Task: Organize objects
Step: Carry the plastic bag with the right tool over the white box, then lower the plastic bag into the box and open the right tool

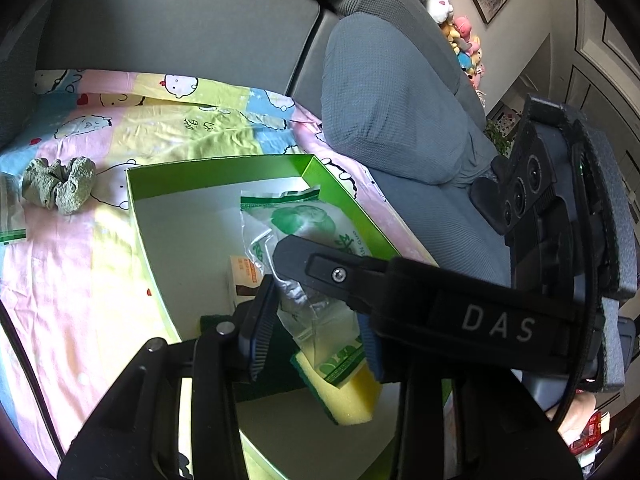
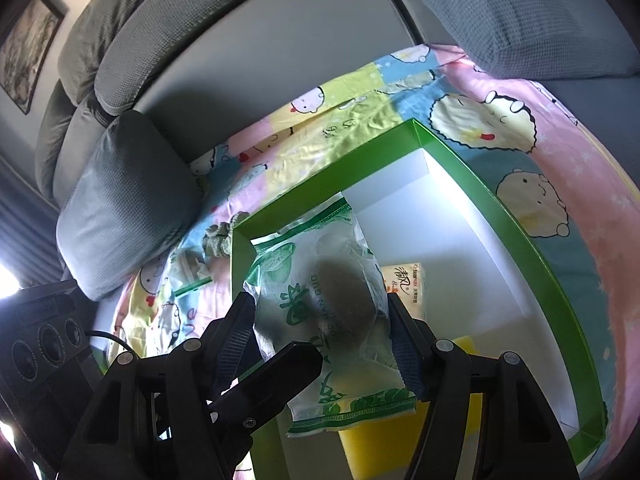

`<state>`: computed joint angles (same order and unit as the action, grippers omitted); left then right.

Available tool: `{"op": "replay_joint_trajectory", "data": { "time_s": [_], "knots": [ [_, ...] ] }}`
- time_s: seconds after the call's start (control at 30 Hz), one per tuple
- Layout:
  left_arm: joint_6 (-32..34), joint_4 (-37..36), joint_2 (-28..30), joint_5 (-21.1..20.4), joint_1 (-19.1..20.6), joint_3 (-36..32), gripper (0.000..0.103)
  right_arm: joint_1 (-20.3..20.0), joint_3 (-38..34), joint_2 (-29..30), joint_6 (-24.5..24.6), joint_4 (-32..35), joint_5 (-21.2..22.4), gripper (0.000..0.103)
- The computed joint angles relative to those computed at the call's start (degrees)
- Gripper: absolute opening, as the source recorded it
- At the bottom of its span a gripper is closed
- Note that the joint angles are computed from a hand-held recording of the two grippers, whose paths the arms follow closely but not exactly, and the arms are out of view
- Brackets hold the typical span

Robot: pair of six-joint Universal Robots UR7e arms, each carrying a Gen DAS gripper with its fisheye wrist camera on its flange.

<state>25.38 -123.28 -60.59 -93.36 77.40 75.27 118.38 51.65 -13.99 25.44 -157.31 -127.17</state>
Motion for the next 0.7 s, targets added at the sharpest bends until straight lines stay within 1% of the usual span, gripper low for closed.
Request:
{"op": "replay_joint_trajectory", "data": {
  "time_s": [0.17,0.3,0.47,0.6,0.7],
  "knots": [
    [-0.5,0.6,0.5,-0.4,0.3,-0.6,0.036,0.0,-0.8,0.4,0.0,0.9,-0.6,0.067],
    [-1.3,1.1,0.8,0.0,0.4,-0.9,0.036,-0.3,-0.9,0.4,0.8,1.8,-0.3,0.067],
    [-1.9,1.3,1.0,-0.2,0.5,-0.9,0.036,-0.3,-1.3,0.5,1.7,3.5,-1.0,0.067],
    [-2.5,1.5,1.0,0.3,0.6,-0.6,0.036,-0.4,-1.4,0.5,2.2,4.4,-1.1,0.067],
    [-2.9,1.6,1.1,0.8,0.5,-0.5,0.036,-0.3,-2.3,0.9,2.8,6.1,-2.0,0.067]
  ]
}}
